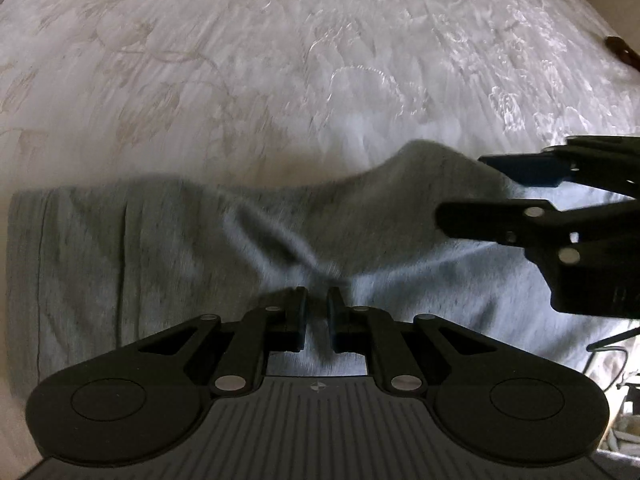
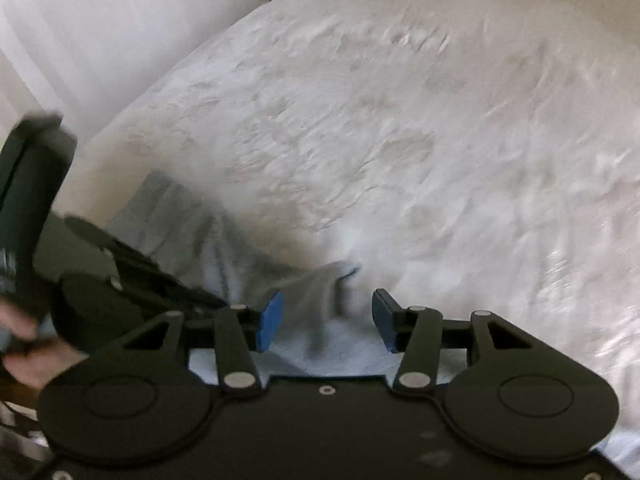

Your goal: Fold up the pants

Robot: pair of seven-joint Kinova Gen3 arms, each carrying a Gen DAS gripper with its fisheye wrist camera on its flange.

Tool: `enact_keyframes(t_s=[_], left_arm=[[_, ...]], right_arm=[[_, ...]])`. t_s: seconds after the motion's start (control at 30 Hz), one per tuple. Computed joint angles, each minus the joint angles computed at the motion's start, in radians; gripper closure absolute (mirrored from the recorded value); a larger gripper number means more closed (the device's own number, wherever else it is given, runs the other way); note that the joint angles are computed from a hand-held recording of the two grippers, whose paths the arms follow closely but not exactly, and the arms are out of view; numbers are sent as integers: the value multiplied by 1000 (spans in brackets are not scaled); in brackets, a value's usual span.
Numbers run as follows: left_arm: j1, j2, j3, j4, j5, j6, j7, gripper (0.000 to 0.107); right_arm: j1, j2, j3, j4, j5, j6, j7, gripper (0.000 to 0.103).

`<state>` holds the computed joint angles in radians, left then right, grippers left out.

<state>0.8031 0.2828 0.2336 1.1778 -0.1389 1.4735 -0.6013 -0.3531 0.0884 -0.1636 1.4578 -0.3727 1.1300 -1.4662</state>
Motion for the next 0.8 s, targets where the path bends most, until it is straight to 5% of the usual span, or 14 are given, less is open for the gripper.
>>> enact_keyframes(t_s=[0.2, 0.63, 0.8], left_arm=[[-1, -48, 14, 85, 39, -2, 60, 96], [0, -107, 62, 166, 17, -23, 132, 96], [28, -78, 63, 144, -9, -22, 146, 96]], right_arm=[[22, 77, -10, -34, -128, 102, 17, 49], [11, 124, -15, -17, -135, -47, -126, 49], [10, 111, -14, -1, -120, -68, -167, 66]])
